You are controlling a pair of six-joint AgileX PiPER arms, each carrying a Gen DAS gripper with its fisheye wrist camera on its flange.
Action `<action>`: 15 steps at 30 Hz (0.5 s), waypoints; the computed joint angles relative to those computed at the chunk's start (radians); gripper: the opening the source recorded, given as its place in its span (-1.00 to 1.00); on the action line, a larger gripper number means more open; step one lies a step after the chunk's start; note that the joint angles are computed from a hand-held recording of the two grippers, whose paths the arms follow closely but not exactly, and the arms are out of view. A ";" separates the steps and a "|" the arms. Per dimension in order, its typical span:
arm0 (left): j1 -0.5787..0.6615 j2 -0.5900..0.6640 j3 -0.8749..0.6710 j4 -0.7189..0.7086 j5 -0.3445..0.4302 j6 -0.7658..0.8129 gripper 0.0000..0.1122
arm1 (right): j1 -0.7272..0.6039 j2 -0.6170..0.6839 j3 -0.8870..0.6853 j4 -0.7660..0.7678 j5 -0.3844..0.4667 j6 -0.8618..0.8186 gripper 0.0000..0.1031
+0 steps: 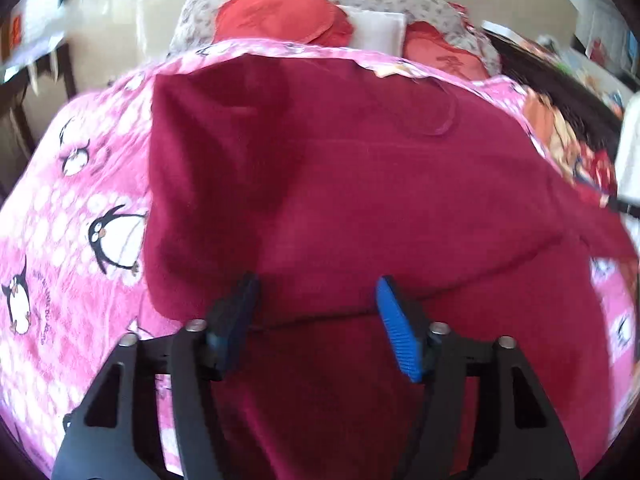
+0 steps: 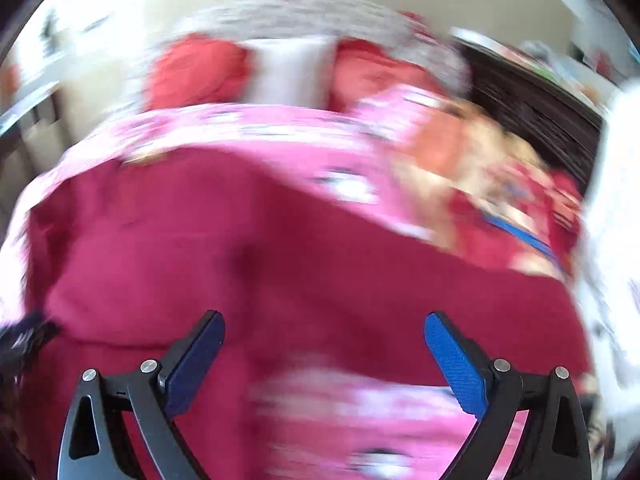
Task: Fold small clothes
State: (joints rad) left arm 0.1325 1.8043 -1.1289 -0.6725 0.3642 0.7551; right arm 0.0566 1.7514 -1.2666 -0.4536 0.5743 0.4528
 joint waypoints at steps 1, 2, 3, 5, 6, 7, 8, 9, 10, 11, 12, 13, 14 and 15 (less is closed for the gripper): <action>-0.009 0.003 -0.006 0.033 -0.007 -0.033 0.23 | -0.043 0.007 -0.023 0.006 0.036 -0.042 0.84; -0.013 0.011 -0.013 0.063 -0.010 -0.062 0.24 | -0.106 0.032 -0.082 0.017 0.095 -0.105 0.81; -0.016 0.017 -0.018 0.068 -0.009 -0.066 0.28 | -0.177 0.058 -0.140 0.030 0.150 -0.170 0.81; -0.021 0.025 -0.026 0.063 -0.004 -0.061 0.34 | -0.312 0.128 -0.275 0.145 0.255 -0.353 0.81; -0.026 0.029 -0.028 0.067 -0.005 -0.066 0.35 | -0.378 0.171 -0.344 0.184 0.308 -0.411 0.81; -0.028 0.029 -0.026 0.067 -0.009 -0.066 0.35 | -0.430 0.213 -0.412 0.235 0.366 -0.457 0.81; -0.032 0.033 -0.030 0.071 -0.011 -0.073 0.35 | -0.490 0.261 -0.483 0.317 0.435 -0.517 0.81; -0.032 0.034 -0.031 0.071 -0.010 -0.074 0.35 | -0.520 0.283 -0.513 0.360 0.469 -0.558 0.80; -0.024 0.019 -0.009 0.045 -0.013 -0.043 0.35 | -0.538 0.290 -0.517 0.363 0.463 -0.578 0.80; -0.023 0.014 -0.001 0.038 -0.014 -0.036 0.35 | -0.553 0.293 -0.510 0.355 0.438 -0.594 0.80; -0.024 0.014 -0.001 0.040 -0.015 -0.038 0.35 | -0.581 0.306 -0.519 0.384 0.435 -0.624 0.80; -0.024 0.014 -0.001 0.041 -0.015 -0.038 0.35 | -0.612 0.337 -0.555 0.424 0.454 -0.647 0.81; -0.024 0.017 -0.005 0.045 -0.015 -0.043 0.35 | -0.638 0.361 -0.581 0.463 0.477 -0.661 0.81; -0.025 0.013 0.002 0.042 -0.019 -0.039 0.35 | -0.655 0.377 -0.586 0.484 0.477 -0.654 0.84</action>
